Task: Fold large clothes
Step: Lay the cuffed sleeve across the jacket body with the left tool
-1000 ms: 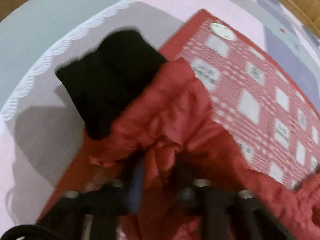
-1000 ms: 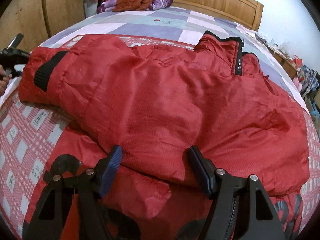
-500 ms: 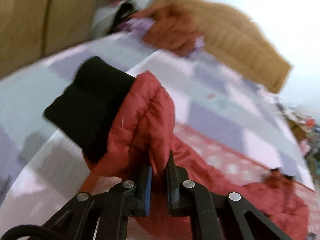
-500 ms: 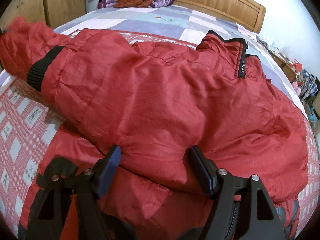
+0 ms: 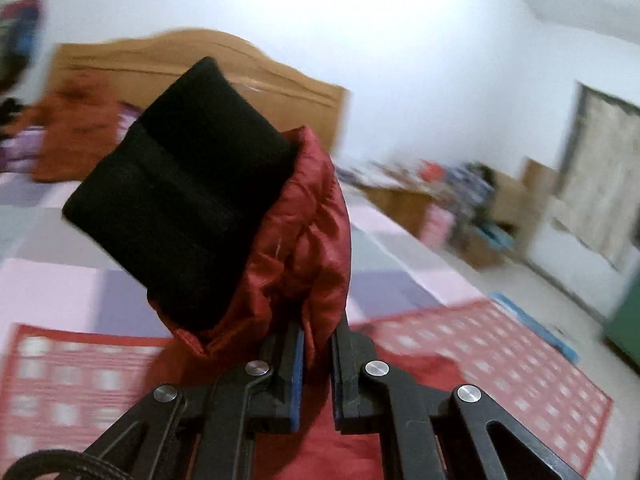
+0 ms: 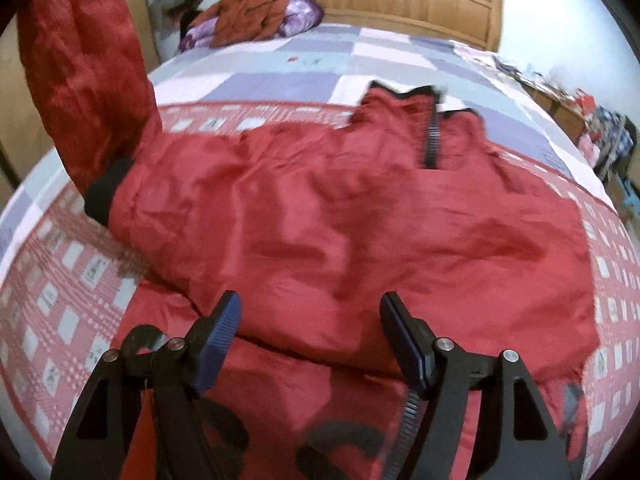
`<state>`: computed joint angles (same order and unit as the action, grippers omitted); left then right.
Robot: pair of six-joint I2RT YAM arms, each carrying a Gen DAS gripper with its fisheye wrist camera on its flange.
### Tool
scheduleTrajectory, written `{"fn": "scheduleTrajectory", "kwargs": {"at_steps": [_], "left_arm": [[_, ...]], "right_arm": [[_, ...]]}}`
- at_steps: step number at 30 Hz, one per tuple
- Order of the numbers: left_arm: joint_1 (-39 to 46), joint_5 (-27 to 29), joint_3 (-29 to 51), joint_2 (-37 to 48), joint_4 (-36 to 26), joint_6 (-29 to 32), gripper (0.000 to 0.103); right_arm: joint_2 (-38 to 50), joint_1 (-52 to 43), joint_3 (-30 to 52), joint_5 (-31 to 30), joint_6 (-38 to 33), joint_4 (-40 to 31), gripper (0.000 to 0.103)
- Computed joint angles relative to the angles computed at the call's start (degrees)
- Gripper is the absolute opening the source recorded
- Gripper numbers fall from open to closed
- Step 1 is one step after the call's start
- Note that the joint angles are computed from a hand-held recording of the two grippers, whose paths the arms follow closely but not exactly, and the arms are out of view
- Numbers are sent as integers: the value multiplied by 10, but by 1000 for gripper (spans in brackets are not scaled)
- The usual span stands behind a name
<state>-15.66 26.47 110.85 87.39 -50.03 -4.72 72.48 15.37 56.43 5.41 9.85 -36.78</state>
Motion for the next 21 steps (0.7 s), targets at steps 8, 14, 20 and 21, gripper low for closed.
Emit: {"fn": "scheduleTrajectory", "kwargs": {"at_steps": [8,14,20,21], "left_arm": [[-287,-182,-58,144,97,-82,6],[-393,-316,-35,276,67,-98,11],[-417,-288,-2,279,75,-120,59],[-417,-275,1,273,79,-122,60]], "right_arm": [[-129,-232,-24,-92,-108,-76,74],[-140,-490,-18,-184,-264,-129,75],[-112,-675,-4,-248,-382,-148,75],[-105,-693,2,-254,-388,-149,75]]}}
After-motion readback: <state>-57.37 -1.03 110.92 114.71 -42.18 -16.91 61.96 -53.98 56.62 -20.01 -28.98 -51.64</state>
